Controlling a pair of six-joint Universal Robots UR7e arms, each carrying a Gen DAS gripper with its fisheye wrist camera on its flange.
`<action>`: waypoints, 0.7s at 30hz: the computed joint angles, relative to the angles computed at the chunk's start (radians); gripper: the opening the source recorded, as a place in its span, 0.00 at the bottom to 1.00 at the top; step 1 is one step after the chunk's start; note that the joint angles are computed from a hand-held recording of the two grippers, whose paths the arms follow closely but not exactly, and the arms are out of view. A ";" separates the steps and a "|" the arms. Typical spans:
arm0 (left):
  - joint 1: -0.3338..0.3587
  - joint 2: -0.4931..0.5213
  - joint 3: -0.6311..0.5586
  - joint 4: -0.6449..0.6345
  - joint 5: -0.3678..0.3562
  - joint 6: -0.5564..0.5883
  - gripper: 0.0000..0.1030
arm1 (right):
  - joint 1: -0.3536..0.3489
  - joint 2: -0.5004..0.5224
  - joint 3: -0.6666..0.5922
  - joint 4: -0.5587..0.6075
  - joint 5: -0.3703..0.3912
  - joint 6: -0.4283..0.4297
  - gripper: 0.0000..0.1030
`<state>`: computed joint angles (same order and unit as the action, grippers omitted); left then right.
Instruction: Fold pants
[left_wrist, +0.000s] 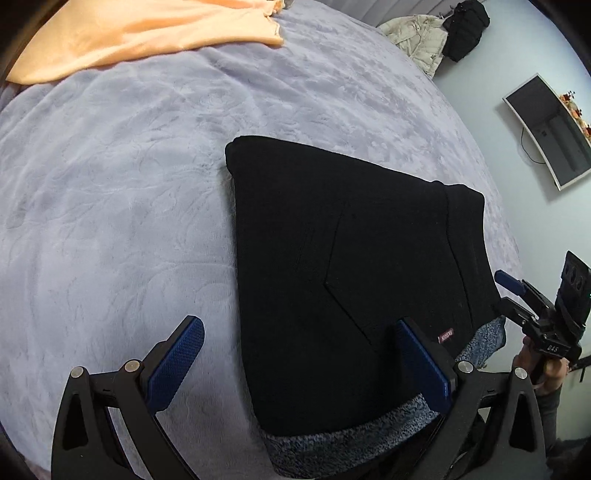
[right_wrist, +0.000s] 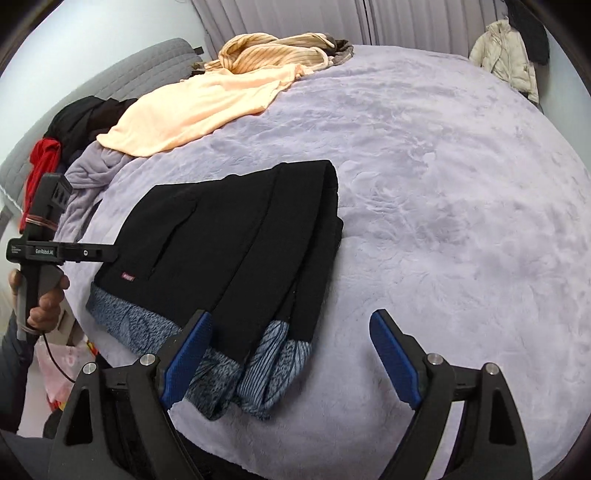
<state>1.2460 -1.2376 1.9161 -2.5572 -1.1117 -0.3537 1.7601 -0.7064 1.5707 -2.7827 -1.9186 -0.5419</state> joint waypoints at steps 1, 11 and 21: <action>0.019 0.006 -0.009 -0.009 -0.046 0.009 1.00 | -0.007 0.008 -0.015 0.018 0.017 0.007 0.87; 0.059 0.114 -0.107 -0.007 -0.166 0.043 1.00 | -0.107 0.106 -0.229 0.412 0.307 0.214 0.91; -0.044 0.103 -0.037 -0.117 -0.042 0.067 0.74 | -0.080 0.080 -0.149 0.298 0.316 0.084 0.59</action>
